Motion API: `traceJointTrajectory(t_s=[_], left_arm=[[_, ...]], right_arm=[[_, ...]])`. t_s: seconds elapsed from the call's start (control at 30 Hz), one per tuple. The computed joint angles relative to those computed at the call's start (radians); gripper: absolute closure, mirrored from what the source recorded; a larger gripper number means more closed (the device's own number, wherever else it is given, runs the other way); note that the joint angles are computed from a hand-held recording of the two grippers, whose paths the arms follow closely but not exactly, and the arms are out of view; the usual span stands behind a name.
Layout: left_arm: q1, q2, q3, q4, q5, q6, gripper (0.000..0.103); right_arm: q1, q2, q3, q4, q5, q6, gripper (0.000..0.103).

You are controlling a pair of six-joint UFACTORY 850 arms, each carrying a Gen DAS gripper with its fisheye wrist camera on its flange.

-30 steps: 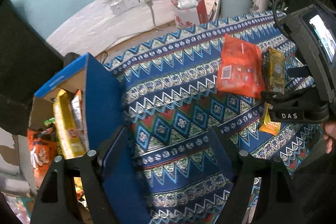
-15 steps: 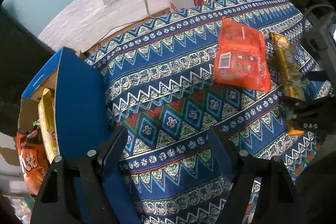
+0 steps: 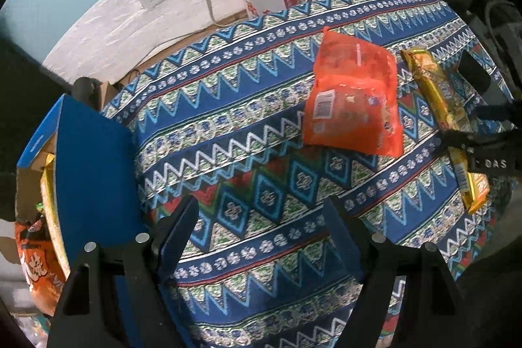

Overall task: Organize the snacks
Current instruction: 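Grasp the long yellow wafer bar with the right gripper and lift it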

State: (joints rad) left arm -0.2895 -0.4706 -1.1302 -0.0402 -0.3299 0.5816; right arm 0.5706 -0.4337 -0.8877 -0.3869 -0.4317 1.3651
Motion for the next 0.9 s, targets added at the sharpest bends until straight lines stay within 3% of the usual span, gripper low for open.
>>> traceJointTrajectory(t_s=[0.2,0.27,0.33,0.43,0.47,0.67,0.9], left_arm=[[-0.015,-0.035,-0.042,-0.078,-0.042,0.049,0.023],[-0.023,-0.053,-0.065,-0.096,-0.062,0.051,0.023],[-0.032,-0.070,-0.087,-0.113,-0.077,0.049,0.023],[-0.045,-0.096,-0.126,-0.159,-0.102,0.056,0.021],[-0.049,-0.107,-0.141,-0.177,-0.114,0.063,0.020],[-0.080,-0.173,-0.227,-0.241,-0.170,0.081,0.016],[-0.113,-0.242,-0.297,-0.261,-0.208,0.065,0.016]], right_arm=[[-0.030,-0.014,0.003,-0.087,0.067,0.082,0.021],[-0.051,-0.025,0.008,-0.100,0.099,0.089,0.030],[-0.065,-0.034,0.014,-0.108,0.135,0.101,0.050],[-0.084,-0.029,0.050,-0.180,0.203,0.171,0.062],[-0.086,-0.023,0.060,-0.226,0.205,0.208,0.072],[-0.106,0.007,0.080,-0.378,0.195,0.328,0.074],[-0.149,0.034,0.056,-0.337,0.180,0.227,0.074]])
